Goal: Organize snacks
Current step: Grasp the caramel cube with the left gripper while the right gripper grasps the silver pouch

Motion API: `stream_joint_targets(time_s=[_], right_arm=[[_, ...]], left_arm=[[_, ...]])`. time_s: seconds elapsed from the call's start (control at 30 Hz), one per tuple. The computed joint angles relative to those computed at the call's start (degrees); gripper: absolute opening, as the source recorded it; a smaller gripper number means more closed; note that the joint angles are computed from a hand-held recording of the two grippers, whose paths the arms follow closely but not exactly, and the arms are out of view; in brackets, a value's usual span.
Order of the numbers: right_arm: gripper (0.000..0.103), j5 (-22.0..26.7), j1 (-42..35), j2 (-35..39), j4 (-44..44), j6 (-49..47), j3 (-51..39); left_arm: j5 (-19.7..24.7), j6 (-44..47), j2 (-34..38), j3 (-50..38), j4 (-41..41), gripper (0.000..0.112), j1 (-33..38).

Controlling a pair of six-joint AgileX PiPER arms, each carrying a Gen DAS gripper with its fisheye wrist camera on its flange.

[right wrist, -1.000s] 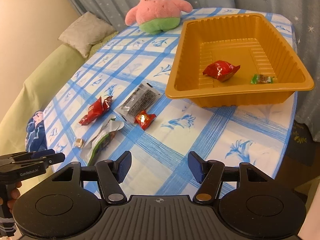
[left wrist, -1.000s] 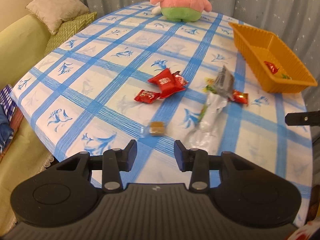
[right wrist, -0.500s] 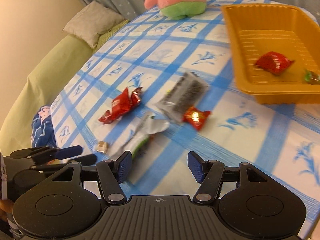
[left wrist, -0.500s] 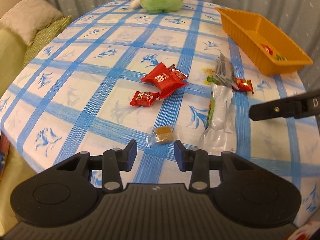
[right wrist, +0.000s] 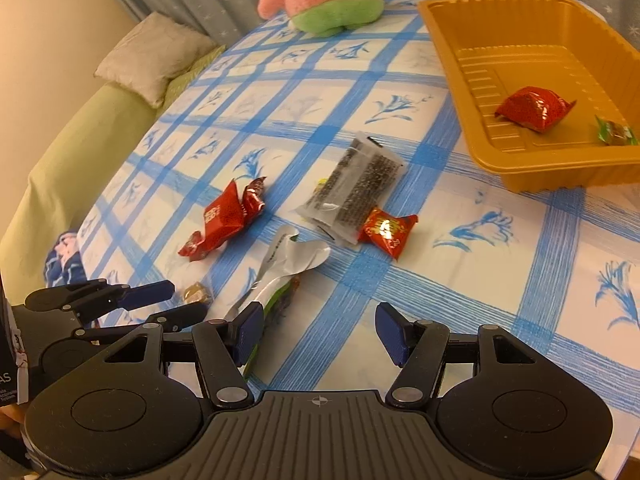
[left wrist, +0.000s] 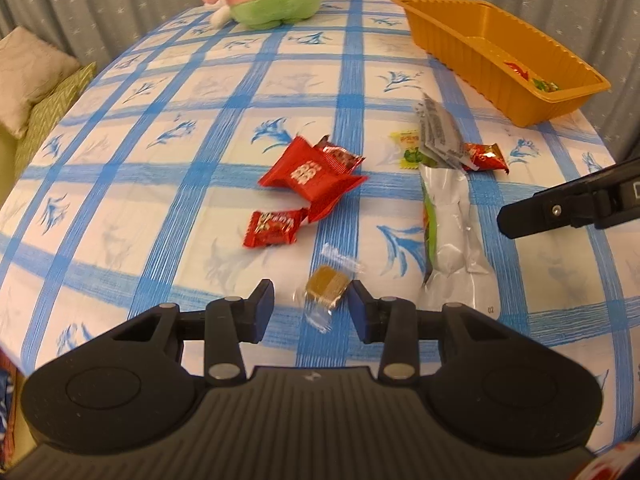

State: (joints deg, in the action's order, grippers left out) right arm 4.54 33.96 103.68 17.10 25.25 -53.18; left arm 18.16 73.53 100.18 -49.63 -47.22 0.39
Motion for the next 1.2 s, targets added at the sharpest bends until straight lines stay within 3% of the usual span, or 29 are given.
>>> stream_joint_targets(time_s=[0.2, 0.27, 0.33, 0.4, 0.57, 0.67, 0.73, 0.87, 1.03, 1.2], right_arm=[[0.062, 0.6, 0.6, -0.2, -20.9, 22.5, 0.1], [0.062, 0.9, 0.8, -0.2, -25.0, 26.9, -0.1], [0.062, 1.1, 1.0, 0.0, -27.0, 29.2, -0.5], [0.062, 1.2, 1.3, 0.3, -25.6, 27.6, -1.1], [0.062, 1.7, 1.9, 2.3, -10.7, 11.6, -4.2], [0.062, 2.6, 2.7, 4.3, -8.0, 7.9, -7.0], [0.061, 4.2, 3.3, 5.9, -10.9, 10.7, -9.6], [0.048, 6.5, 4.1, 8.5, -15.7, 16.9, -13.5], [0.042, 10.7, 4.9, 10.9, -23.5, 26.8, -17.7], [0.026, 15.2, 5.9, 12.4, -29.9, 32.7, -20.9]], left_arm=[[2.0, 3.3, 1.8, -2.2, -1.1, 0.036, -0.2], [3.2, 3.7, 2.1, -2.7, -1.6, 0.024, 0.2], [4.2, 4.0, 2.1, -2.8, -2.0, 0.019, 0.7], [4.2, 4.7, 1.8, -2.2, -2.8, 0.018, 1.0], [5.2, 1.8, 0.5, -1.5, -1.8, 0.018, 3.2], [6.3, 1.7, -0.5, -1.2, -2.3, 0.018, 5.4], [6.7, 1.4, -1.1, -1.1, -2.4, 0.018, 6.6], [7.6, 1.4, -2.0, -1.0, -3.0, 0.018, 9.0], [8.2, 1.9, -2.9, -0.4, -3.9, 0.018, 10.6], [9.1, 2.8, -3.2, -0.3, -4.9, 0.018, 11.4]])
